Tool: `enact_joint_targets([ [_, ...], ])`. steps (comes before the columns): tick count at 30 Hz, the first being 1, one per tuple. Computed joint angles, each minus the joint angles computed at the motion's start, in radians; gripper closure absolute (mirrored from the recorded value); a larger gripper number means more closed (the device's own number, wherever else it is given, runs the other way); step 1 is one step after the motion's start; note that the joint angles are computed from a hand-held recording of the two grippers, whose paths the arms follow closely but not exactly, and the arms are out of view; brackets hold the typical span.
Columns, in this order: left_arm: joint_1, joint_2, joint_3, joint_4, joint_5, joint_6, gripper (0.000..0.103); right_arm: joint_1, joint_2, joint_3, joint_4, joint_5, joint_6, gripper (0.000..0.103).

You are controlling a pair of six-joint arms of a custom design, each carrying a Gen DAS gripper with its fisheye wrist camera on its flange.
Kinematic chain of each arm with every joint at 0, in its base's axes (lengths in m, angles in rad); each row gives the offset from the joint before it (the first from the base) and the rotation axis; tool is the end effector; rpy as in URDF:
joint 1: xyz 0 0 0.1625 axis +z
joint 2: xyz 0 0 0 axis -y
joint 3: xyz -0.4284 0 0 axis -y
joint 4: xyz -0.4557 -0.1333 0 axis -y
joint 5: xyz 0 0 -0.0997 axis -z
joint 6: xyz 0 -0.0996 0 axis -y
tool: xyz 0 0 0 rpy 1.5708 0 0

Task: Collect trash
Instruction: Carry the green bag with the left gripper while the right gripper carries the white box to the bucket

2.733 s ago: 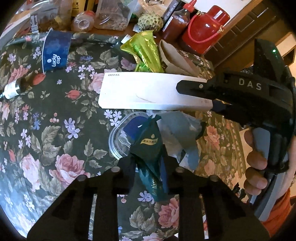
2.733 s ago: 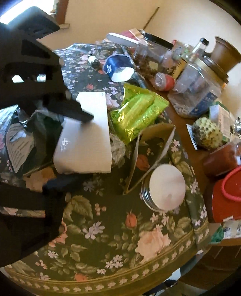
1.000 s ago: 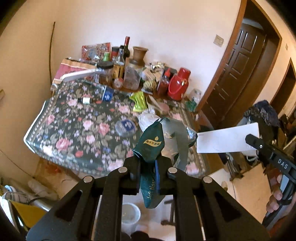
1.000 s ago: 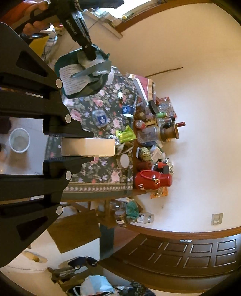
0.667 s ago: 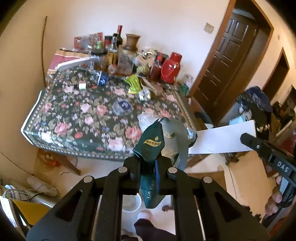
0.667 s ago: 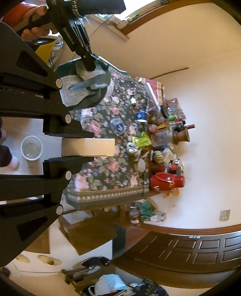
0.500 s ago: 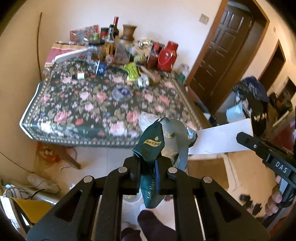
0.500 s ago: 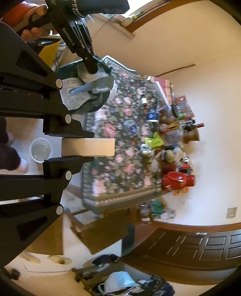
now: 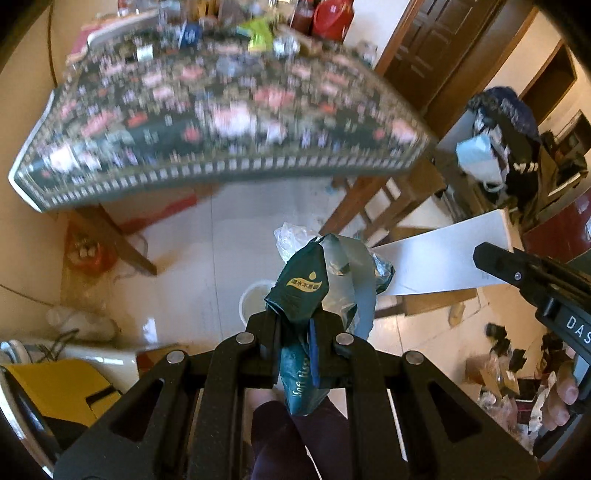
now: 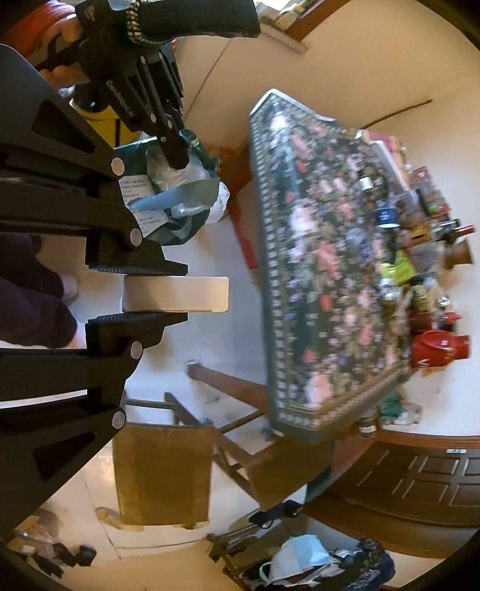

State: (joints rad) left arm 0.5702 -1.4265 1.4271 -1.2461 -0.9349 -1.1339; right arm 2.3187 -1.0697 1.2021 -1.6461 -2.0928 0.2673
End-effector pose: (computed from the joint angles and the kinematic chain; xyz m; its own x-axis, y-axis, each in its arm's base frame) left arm -0.3895 -0.4784 0.4784 -0.8389 -0.1335 -0.5277 0.0888 0.9229 -0.3747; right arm 0.5728 -0.4945 0.3862 -0.7736 -0.3954 0.4952 -0.4921 0.8671 -0.0764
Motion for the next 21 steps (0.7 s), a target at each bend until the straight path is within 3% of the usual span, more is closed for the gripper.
enact_joint_targets([
  [10,0.153,-0.017,0.244,-0.188,-0.067,0.03,0.092,-0.114,-0.019,0.209,-0.078,0.014,-0.051,0.087],
  [21,0.378,0.025,0.519,-0.532,-0.046,0.062,0.092,-0.285,0.015,0.469,-0.296,0.024,-0.166,0.087],
])
